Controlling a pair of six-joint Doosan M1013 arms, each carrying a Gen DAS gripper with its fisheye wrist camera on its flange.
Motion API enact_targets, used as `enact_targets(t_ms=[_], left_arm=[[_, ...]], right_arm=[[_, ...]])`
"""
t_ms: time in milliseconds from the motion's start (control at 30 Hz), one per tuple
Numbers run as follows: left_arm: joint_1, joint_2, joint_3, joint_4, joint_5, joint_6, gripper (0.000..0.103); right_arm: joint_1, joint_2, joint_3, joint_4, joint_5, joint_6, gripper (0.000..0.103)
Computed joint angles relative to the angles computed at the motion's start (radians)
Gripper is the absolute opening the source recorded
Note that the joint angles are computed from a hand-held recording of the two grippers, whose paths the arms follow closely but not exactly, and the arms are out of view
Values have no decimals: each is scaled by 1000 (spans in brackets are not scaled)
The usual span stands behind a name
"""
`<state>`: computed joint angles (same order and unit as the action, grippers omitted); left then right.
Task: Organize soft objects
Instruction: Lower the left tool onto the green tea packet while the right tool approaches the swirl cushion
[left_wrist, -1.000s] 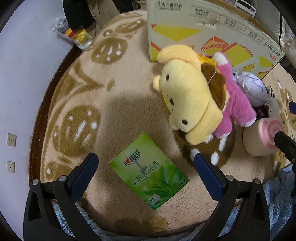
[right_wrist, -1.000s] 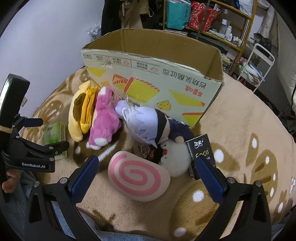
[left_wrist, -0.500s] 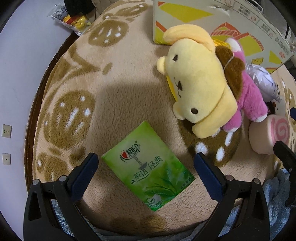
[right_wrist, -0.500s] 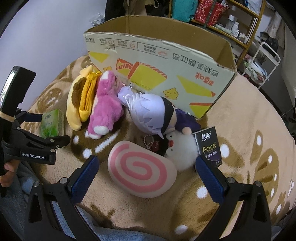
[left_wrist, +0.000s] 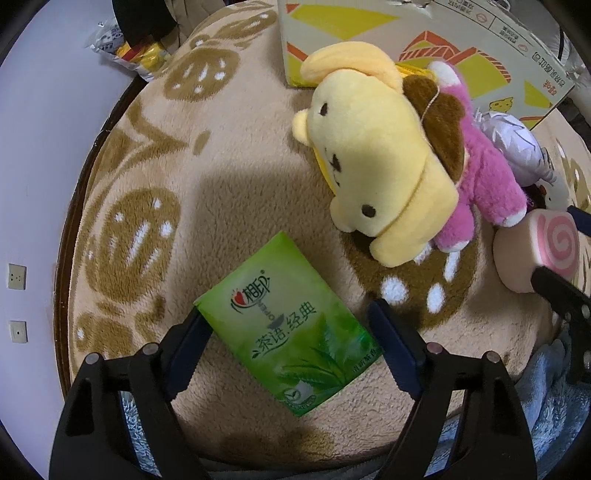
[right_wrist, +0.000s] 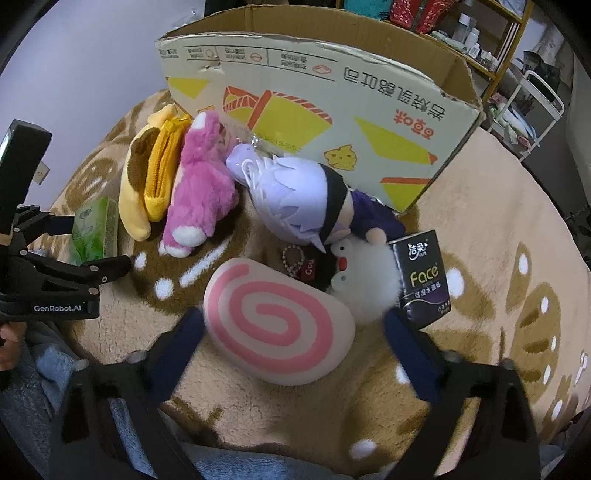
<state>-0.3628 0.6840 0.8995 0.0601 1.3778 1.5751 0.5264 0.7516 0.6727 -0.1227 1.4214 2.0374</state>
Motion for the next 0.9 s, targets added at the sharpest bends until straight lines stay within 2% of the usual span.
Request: enact_targets(t_ms=[67,200,500,900], left_arm=[[-1,-2,1,2,-2,-3,84],[-1,-11,6,3,-11,-6,84],[1,-37,38,2,-49,13,83],[-4,-60,67,5,-86,34,81]], right_arm=[[0,-1,3,6,-3,-1,92],[-2,-6,18,29,-18,-7,76],[-21,-38,82,89,-65,37,61],[-21,-61,112,73,-76,62,59]])
